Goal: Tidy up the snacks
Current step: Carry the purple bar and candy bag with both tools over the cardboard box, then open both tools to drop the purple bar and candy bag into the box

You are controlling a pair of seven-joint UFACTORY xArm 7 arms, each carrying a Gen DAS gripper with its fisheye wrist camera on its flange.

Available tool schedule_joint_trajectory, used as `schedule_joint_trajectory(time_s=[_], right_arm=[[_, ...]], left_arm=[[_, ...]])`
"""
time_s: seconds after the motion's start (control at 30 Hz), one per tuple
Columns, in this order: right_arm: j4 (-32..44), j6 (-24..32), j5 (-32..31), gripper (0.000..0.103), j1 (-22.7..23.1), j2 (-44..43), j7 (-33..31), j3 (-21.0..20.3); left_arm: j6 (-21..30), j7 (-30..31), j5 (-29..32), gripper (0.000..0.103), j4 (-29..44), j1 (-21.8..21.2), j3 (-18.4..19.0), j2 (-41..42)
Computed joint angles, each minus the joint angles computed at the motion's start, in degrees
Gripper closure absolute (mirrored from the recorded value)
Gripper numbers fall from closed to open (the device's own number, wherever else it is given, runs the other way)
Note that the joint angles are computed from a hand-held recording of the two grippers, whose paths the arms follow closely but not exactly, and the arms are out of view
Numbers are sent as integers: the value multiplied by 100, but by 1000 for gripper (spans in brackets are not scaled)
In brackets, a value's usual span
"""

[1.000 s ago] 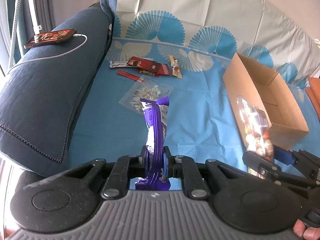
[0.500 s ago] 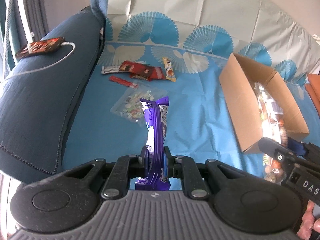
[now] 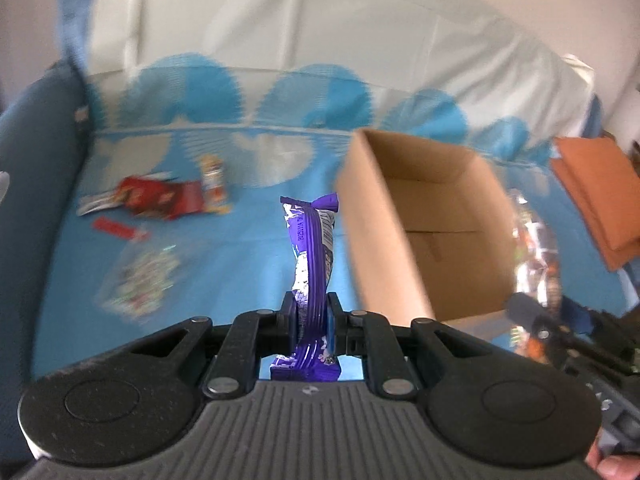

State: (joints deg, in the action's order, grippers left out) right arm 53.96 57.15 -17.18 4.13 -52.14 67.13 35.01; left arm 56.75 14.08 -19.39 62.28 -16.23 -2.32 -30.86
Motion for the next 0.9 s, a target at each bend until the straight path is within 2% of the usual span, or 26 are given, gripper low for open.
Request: schedule_joint_trajectory(time_s=[0.23, 0.33, 0.67, 0.9], right_arm=[[-594, 236, -71, 46, 10, -559, -182, -516], [-819, 205, -100, 46, -59, -711, -268, -689], [-1608, -429, -122, 46, -425, -752, -444, -1355], [-1873, -765, -202, 46, -664, -567, -573, -1532]], left_arm=[[-275, -70, -321, 88, 591, -514, -462, 874], [-594, 59, -483, 88, 725, -712, -578, 1205], [-1138, -325, 68, 88, 1324, -984, -1045, 2404], [-1376, -570, 481, 88, 1576, -1106, -1153, 2961]])
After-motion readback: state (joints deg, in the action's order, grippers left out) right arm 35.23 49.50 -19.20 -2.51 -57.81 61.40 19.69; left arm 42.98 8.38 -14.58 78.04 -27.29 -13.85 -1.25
